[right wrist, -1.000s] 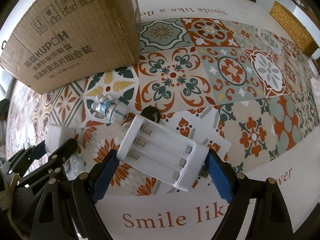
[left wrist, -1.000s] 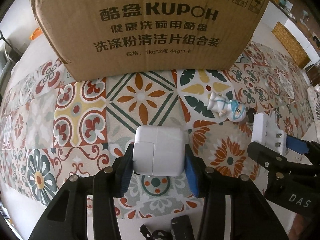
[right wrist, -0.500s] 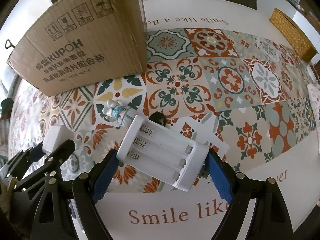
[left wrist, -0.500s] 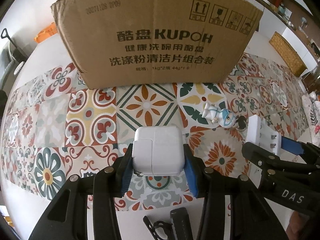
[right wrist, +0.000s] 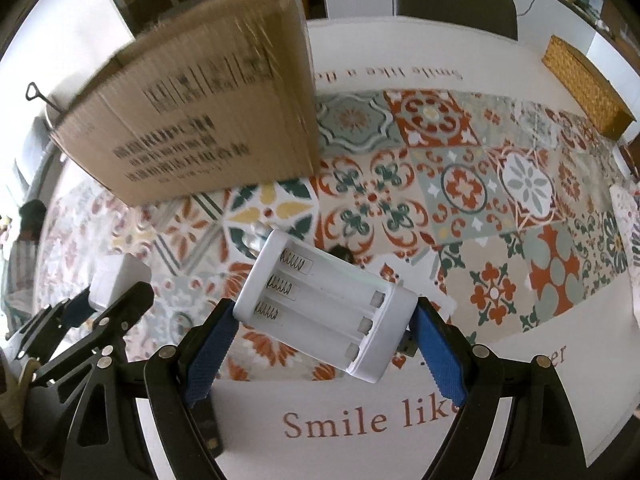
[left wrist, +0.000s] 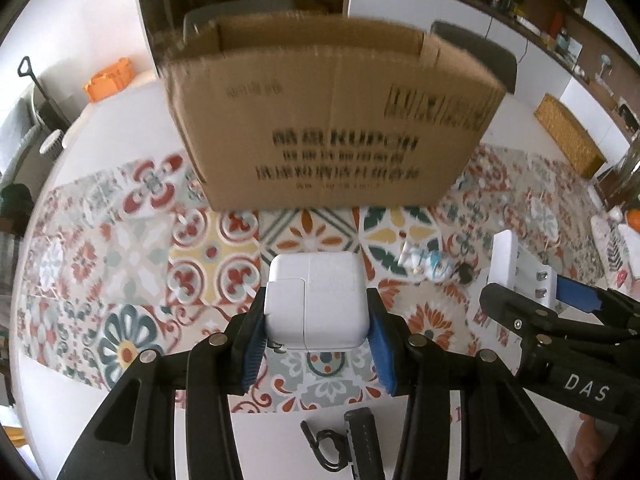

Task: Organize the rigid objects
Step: 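Carry the charger cube with left tool while right tool carries the battery charger over the box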

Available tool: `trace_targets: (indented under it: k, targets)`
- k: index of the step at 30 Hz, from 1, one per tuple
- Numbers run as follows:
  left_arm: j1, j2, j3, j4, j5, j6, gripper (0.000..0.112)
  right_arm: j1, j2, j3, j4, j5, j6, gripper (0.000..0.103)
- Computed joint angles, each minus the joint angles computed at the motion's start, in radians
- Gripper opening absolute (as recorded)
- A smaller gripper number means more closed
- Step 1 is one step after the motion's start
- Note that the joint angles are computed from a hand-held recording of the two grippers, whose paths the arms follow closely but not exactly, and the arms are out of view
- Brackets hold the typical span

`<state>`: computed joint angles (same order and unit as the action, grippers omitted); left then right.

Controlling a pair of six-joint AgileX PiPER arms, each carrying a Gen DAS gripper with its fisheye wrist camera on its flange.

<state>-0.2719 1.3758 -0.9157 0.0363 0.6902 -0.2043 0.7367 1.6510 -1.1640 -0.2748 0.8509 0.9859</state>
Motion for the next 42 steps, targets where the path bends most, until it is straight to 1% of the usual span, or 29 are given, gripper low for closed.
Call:
trace_targets:
  k: [5,10,16,19,22,30,34,42]
  targets:
    - [0.019,-0.049,-0.059,0.002,0.035,0.009,0.045,0.019,-0.031,-0.051,-0.036,0.026,0.019,0.086]
    - [0.021,-0.068,-0.118,0.006,0.057,0.011,0.045,0.037,-0.056,-0.108,-0.069,0.051,0.037,0.086]
    - [0.029,-0.06,-0.189,-0.003,0.069,0.029,0.045,0.054,-0.082,-0.171,-0.11,0.081,0.046,0.086]
    - [0.043,-0.047,-0.23,-0.019,0.082,0.05,0.045,0.057,-0.078,-0.21,-0.135,0.095,0.039,0.086]
    - [0.044,-0.038,-0.269,-0.004,0.092,0.045,0.045,0.052,-0.07,-0.247,-0.143,0.105,0.026,0.086]
    - [0.079,0.013,-0.369,-0.03,0.11,0.089,0.045,0.045,-0.022,-0.374,-0.173,0.134,-0.017,0.086]
    - [0.099,0.045,-0.416,-0.047,0.123,0.11,0.045,0.022,0.02,-0.446,-0.161,0.14,-0.059,0.086]
    - [0.108,0.115,-0.518,-0.014,0.141,0.117,0.045,-0.022,0.118,-0.591,-0.121,0.163,-0.152,0.086]
